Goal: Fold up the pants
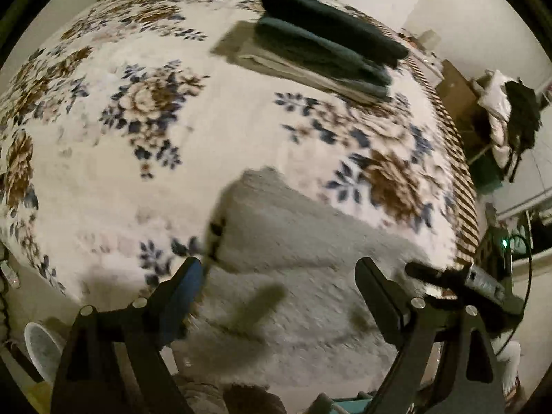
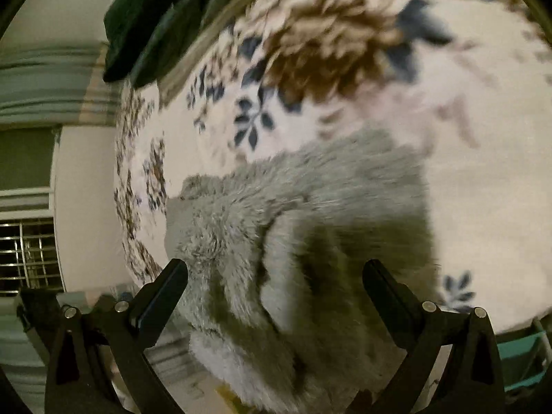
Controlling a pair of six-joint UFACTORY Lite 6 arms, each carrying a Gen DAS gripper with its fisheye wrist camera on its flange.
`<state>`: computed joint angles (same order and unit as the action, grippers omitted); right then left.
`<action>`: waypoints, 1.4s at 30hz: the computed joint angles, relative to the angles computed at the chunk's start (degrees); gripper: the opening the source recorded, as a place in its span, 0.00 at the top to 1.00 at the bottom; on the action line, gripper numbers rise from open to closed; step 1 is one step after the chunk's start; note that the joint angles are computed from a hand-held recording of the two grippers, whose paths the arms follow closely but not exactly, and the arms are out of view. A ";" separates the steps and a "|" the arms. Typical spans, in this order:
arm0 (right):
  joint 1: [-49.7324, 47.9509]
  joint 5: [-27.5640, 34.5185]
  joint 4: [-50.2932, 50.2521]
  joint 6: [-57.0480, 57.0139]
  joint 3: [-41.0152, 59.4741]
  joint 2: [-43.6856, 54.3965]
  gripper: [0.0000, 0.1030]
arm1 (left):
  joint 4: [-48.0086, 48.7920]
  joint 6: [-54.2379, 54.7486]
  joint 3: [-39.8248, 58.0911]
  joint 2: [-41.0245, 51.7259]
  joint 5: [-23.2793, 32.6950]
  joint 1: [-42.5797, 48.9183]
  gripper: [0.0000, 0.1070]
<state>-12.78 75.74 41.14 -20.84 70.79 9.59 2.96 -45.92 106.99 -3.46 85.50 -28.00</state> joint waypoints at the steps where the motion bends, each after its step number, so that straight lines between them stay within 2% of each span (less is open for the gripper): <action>1: 1.15 -0.94 -0.34 0.55 -0.15 0.05 0.24 | -0.50 1.15 -0.49 0.12 -0.56 1.54 0.16; 3: 4.68 -5.01 -5.01 3.15 -0.15 -1.81 0.67 | -2.51 4.36 -0.26 1.19 -1.46 4.64 0.16; 7: 2.41 -5.42 -8.38 4.36 1.57 -5.67 0.74 | -5.69 10.51 6.01 7.40 -1.93 8.77 0.16; 12: -10.77 -0.08 -12.59 2.28 12.11 -2.79 0.74 | -14.53 16.70 11.91 17.33 -4.80 11.45 0.16; 15: -15.02 1.16 -15.18 2.11 17.28 2.75 0.73 | -17.50 19.02 16.75 24.99 -5.94 9.87 0.16; 17: -16.81 2.20 -15.66 1.91 18.93 8.01 0.62 | -17.16 20.06 19.17 29.57 -5.83 8.16 0.16; 18: -16.50 2.51 -17.63 2.77 19.86 10.56 0.45 | -16.47 20.43 19.99 31.74 -5.52 7.21 0.16; 19: -16.47 2.27 -19.62 3.61 19.93 11.51 0.37 | -16.25 20.84 19.68 32.86 -5.79 6.61 0.16; 21: -18.30 2.08 -20.43 4.73 18.21 10.07 0.36 | -15.51 20.97 19.40 33.96 -5.99 5.90 0.16; 24: -23.25 6.43 -15.86 2.11 12.17 4.22 0.24 | -14.95 21.86 17.00 33.25 -7.20 5.70 0.16; 28: -24.05 7.85 -15.69 -0.77 -3.95 -4.30 0.25 | -16.41 21.93 12.89 32.02 -8.75 7.50 0.16; 31: -23.27 0.06 -26.87 1.16 -15.28 -8.71 0.25 | -18.42 22.26 10.02 31.25 -9.98 9.18 0.16; 34: -26.59 -0.14 -29.40 1.17 -16.56 -7.74 0.25 | -19.52 22.32 9.69 30.77 -10.19 9.42 0.16; 37: -26.45 4.12 -29.01 0.42 -12.59 -9.50 0.25 | -20.10 21.81 10.75 30.35 -9.83 9.33 0.16; 40: -29.72 11.04 -20.45 0.59 -9.87 -11.19 0.24 | -20.12 21.18 10.56 28.53 -9.86 9.36 0.16; 42: -31.10 14.11 -15.43 1.16 -12.05 -11.74 0.24 | -20.31 20.98 8.48 26.59 -10.57 9.35 0.16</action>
<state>-43.88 89.85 25.71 -19.68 58.73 -2.16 -17.35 -24.94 115.47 23.13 74.93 -18.65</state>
